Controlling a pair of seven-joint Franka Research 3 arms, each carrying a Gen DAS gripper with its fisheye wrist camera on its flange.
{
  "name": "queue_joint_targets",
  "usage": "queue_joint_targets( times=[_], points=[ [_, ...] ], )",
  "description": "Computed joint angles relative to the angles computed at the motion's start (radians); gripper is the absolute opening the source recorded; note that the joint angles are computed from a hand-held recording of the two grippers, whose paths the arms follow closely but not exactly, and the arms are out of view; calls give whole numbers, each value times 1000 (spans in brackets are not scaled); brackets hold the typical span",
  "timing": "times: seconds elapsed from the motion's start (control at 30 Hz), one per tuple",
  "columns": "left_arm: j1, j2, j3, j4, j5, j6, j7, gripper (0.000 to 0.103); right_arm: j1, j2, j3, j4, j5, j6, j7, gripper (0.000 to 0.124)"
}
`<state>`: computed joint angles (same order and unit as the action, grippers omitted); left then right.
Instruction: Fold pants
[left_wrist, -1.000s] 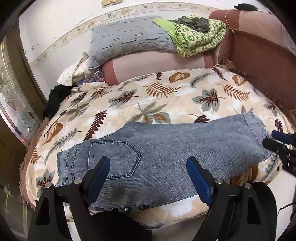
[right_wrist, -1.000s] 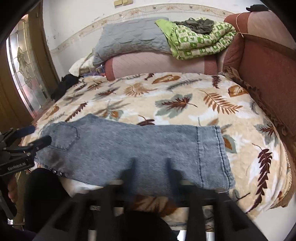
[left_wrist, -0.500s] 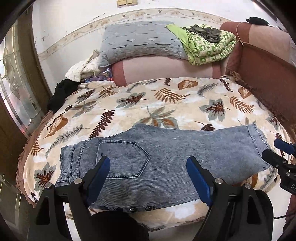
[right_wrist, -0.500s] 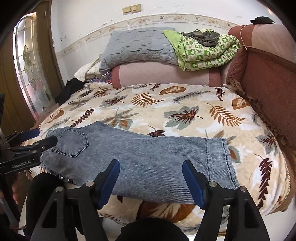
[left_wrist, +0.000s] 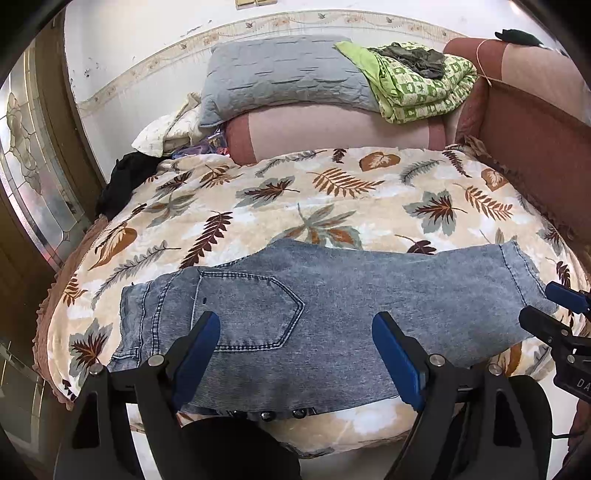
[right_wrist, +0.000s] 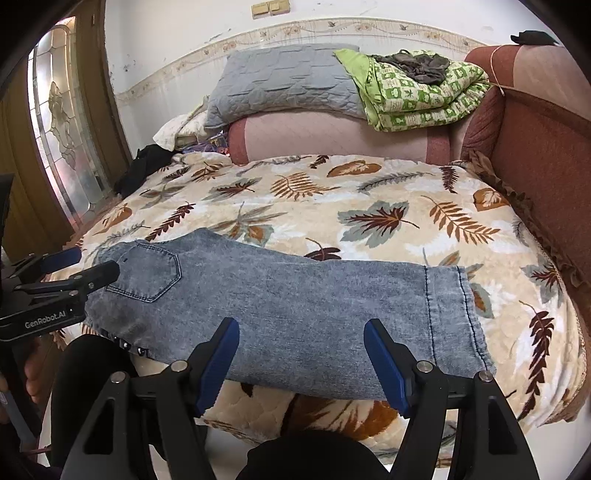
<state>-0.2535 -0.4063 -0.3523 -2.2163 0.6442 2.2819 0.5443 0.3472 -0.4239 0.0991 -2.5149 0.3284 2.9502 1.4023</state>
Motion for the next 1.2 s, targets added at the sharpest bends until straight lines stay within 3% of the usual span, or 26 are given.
queue_joint_targets(
  times=[1.2],
  points=[
    [-5, 20, 7, 3, -9, -7, 11, 85, -7, 33, -5, 18, 5, -24, 9, 73]
  ],
)
